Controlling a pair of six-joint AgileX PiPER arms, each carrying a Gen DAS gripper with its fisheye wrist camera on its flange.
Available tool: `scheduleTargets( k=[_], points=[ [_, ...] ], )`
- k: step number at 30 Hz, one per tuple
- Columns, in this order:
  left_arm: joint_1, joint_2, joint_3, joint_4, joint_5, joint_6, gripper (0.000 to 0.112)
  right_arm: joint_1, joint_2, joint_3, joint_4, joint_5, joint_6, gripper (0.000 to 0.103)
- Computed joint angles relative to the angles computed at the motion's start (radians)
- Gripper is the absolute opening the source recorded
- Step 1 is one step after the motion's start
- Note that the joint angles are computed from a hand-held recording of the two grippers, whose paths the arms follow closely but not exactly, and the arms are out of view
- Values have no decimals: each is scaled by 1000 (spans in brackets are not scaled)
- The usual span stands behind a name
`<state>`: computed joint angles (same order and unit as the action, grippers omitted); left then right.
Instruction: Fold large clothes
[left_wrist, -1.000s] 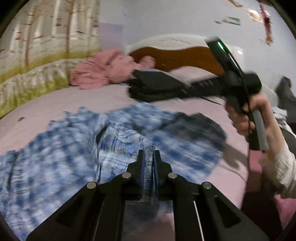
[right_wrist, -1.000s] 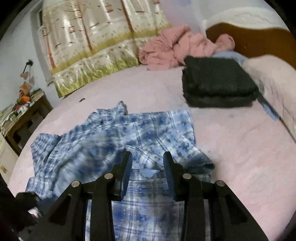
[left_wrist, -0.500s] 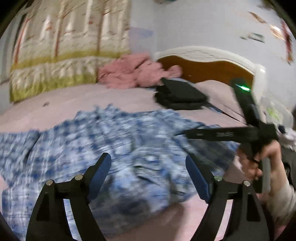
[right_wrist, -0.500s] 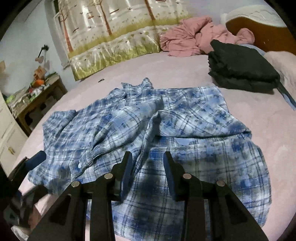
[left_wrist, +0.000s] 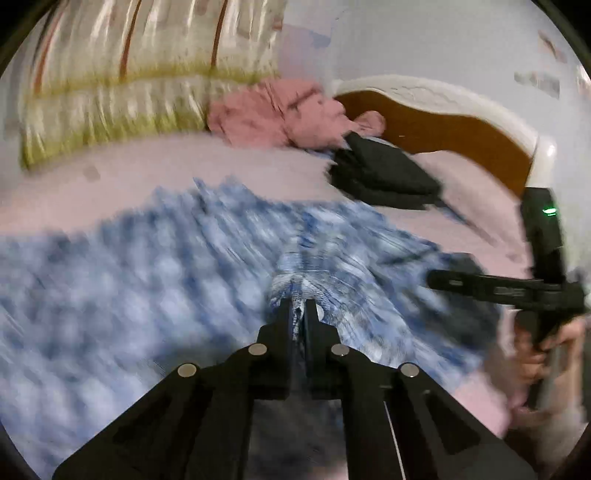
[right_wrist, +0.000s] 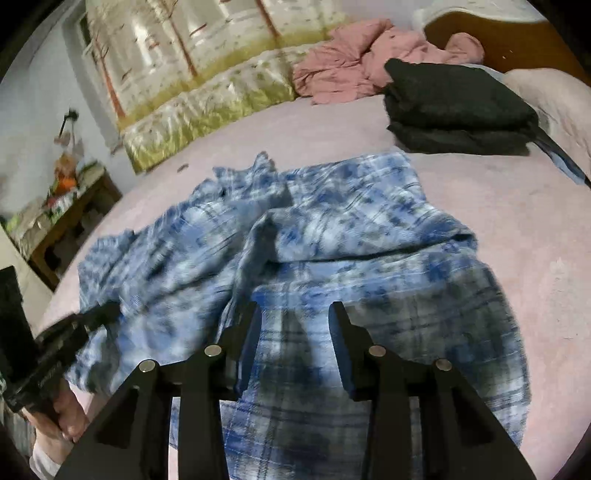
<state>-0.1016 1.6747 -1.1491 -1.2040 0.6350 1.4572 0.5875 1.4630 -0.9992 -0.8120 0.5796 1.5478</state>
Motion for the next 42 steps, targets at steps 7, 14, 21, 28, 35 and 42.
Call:
scheduleTargets(
  k=[7,14,21,28,35,42],
  points=[
    [-38,184,-444,628,-197,-562,4,-28,27,-76,-14,150,-38,40],
    [-26,485,-954,996,21,-924,4,-154,68,-179,100,98,-200,47],
    [-51,666,-1192,1255,94,-1166,4,-256,143,-212,109,37,-119,47],
    [-42,757,-1317,1351,125,-1201,5,-281,105,-127,17,16,-42,47],
    [-33,817,-1403,1355,148,-1190,5,-231,189,-230,191,104,-397,47],
    [-12,796,-1296,1370,87,-1165,6,-274,194,-180,147,110,-256,47]
  ],
)
